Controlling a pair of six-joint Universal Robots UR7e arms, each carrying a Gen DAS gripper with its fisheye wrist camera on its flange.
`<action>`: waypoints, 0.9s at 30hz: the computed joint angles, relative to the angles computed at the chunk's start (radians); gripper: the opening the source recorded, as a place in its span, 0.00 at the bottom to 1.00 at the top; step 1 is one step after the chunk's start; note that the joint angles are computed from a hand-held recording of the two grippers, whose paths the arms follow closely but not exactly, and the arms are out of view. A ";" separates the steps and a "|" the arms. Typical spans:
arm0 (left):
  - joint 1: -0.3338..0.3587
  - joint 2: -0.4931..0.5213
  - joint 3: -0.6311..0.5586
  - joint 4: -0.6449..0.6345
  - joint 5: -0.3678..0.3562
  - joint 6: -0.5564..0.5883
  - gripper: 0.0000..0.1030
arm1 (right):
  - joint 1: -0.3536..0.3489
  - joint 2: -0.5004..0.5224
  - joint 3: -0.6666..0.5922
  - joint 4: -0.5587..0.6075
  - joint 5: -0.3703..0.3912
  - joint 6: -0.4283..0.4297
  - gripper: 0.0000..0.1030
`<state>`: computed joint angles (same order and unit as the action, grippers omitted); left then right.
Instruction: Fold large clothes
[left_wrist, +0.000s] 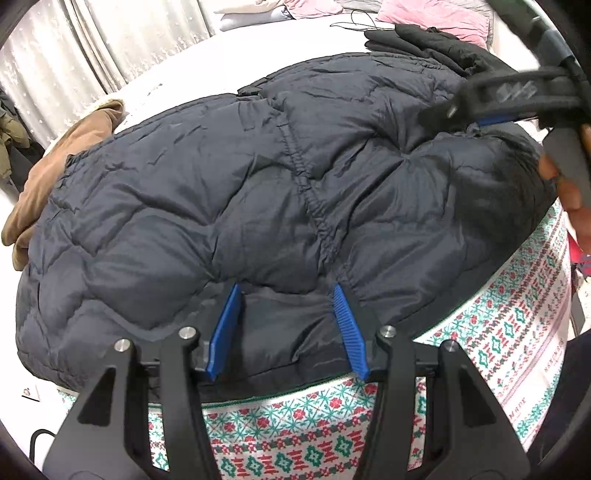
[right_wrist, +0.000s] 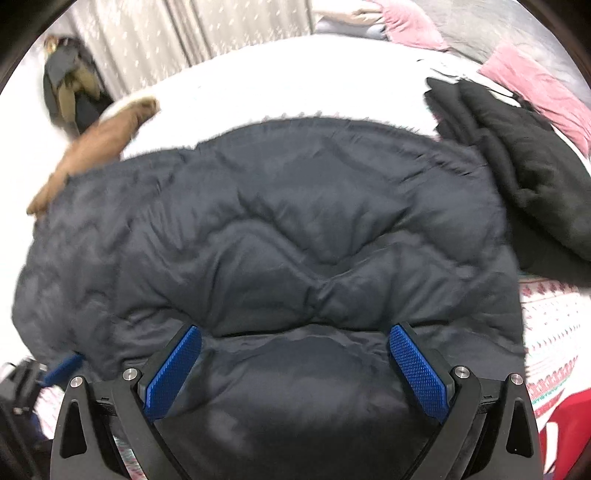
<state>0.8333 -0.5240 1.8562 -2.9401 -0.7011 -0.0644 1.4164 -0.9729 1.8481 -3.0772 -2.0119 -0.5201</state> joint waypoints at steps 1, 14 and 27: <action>0.001 -0.015 0.003 0.010 -0.022 -0.002 0.52 | -0.006 -0.027 0.014 -0.003 0.026 0.011 1.00; 0.039 -0.002 -0.226 0.036 -0.066 0.180 0.52 | -0.084 -0.243 0.171 0.018 0.224 0.215 1.00; 0.126 0.108 -0.403 0.196 -0.072 0.101 0.52 | -0.239 -0.348 0.421 -0.164 0.424 0.360 1.00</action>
